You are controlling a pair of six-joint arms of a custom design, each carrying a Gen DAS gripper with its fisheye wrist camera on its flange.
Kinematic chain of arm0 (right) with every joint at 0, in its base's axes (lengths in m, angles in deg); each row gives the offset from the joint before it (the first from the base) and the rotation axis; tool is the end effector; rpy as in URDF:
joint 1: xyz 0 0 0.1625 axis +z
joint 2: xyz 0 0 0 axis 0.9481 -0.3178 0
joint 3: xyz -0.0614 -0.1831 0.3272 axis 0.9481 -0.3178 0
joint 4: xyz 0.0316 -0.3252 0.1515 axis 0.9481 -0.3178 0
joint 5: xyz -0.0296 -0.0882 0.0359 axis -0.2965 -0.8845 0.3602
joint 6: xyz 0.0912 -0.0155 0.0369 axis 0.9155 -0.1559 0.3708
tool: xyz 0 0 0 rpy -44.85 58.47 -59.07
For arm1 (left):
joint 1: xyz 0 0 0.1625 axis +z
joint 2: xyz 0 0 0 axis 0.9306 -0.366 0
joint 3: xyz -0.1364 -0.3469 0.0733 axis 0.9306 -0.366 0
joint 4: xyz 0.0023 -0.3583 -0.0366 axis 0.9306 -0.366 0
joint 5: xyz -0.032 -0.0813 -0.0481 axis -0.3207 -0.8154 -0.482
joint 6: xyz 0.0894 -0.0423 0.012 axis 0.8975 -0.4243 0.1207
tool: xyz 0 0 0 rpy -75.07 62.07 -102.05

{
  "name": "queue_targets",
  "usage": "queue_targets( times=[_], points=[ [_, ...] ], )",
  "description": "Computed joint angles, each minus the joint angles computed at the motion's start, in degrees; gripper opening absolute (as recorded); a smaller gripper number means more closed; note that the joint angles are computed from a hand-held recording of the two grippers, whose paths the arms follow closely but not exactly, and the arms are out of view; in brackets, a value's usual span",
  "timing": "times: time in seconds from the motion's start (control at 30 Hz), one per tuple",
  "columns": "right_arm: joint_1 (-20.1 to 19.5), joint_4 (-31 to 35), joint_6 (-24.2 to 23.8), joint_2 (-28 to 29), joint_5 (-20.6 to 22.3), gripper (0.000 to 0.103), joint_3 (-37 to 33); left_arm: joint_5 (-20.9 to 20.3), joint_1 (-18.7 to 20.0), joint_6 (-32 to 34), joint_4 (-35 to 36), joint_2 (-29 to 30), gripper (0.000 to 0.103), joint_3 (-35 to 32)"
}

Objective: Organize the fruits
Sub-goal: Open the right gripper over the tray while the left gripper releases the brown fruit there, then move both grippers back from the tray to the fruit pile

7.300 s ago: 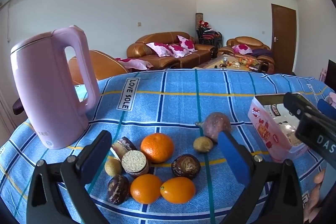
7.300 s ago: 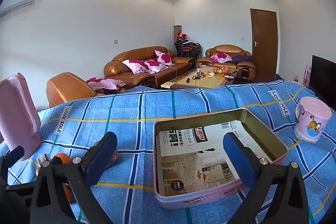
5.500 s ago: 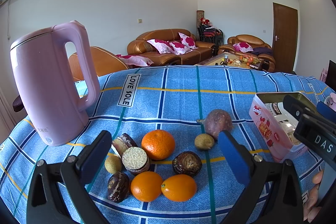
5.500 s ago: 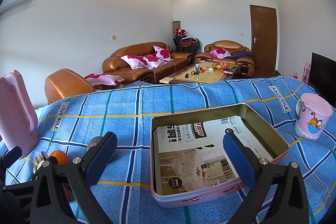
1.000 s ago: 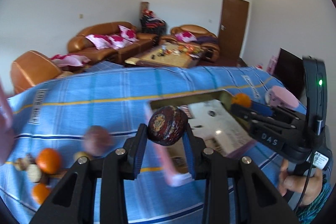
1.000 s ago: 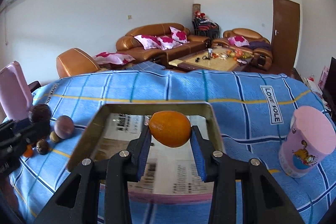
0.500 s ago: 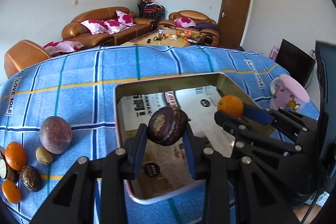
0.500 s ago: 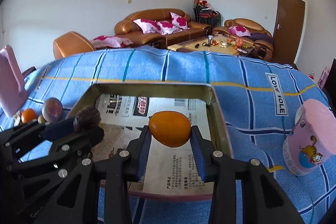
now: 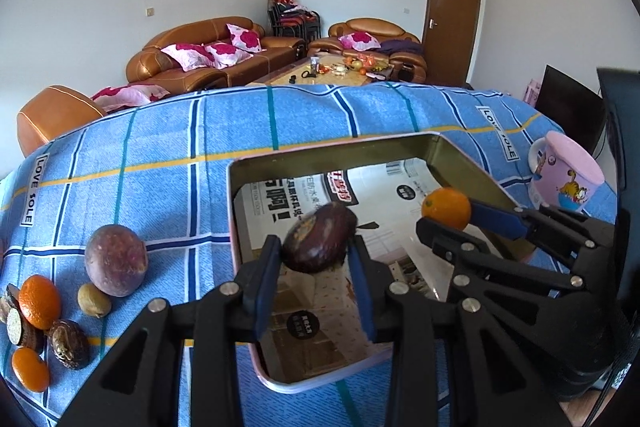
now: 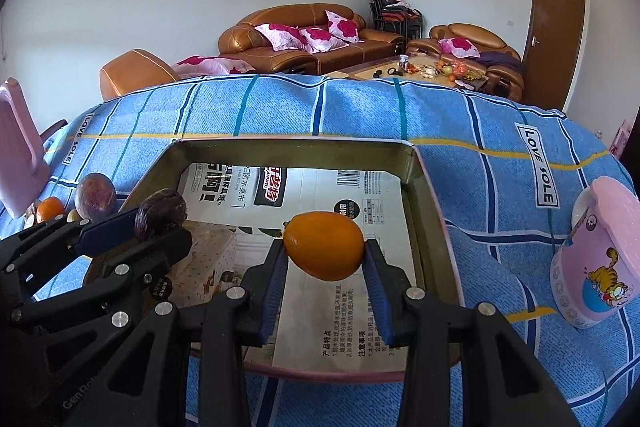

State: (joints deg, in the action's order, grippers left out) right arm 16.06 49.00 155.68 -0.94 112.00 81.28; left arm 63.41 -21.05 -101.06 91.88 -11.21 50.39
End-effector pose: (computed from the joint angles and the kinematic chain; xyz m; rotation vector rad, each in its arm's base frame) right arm 0.0441 -0.4246 0.1076 -0.1912 -1.9373 1.1252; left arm -0.2330 -0.4985 -0.0545 1.4552 2.4245 -0.5739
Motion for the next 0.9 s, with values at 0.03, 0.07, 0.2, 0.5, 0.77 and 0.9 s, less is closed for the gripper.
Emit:
queue_targets(
  times=[0.03,0.07,0.2,0.5,0.77,0.9],
  points=[
    [0.1,-0.1,0.0,0.0,0.0,0.042,0.0,-0.4,-0.2,0.0,-0.9,-0.4,0.04,0.7],
    [0.0,-0.2,0.1,-0.1,-0.1,0.043,0.1,-1.1,-0.4,-0.1,-2.2,-1.0,0.043,1.7],
    [-0.5,-1.3,1.6,-1.1,-2.0,0.051,1.3,-0.4,-0.1,0.2,-3.6,-2.2,0.051,2.8],
    [-1.3,-10.7,2.4,-5.5,-7.9,0.058,8.2,-1.9,-0.9,1.0,-12.1,-8.1,0.099,9.7],
    [0.0,-18.7,-1.8,-5.1,-5.7,0.067,10.3,-4.4,-0.7,3.2,-17.7,-11.1,0.101,13.3],
    [0.0,-21.8,-2.3,-5.6,-5.6,0.067,11.7,-5.0,0.0,3.1,-17.9,-11.9,0.101,13.2]
  ],
)
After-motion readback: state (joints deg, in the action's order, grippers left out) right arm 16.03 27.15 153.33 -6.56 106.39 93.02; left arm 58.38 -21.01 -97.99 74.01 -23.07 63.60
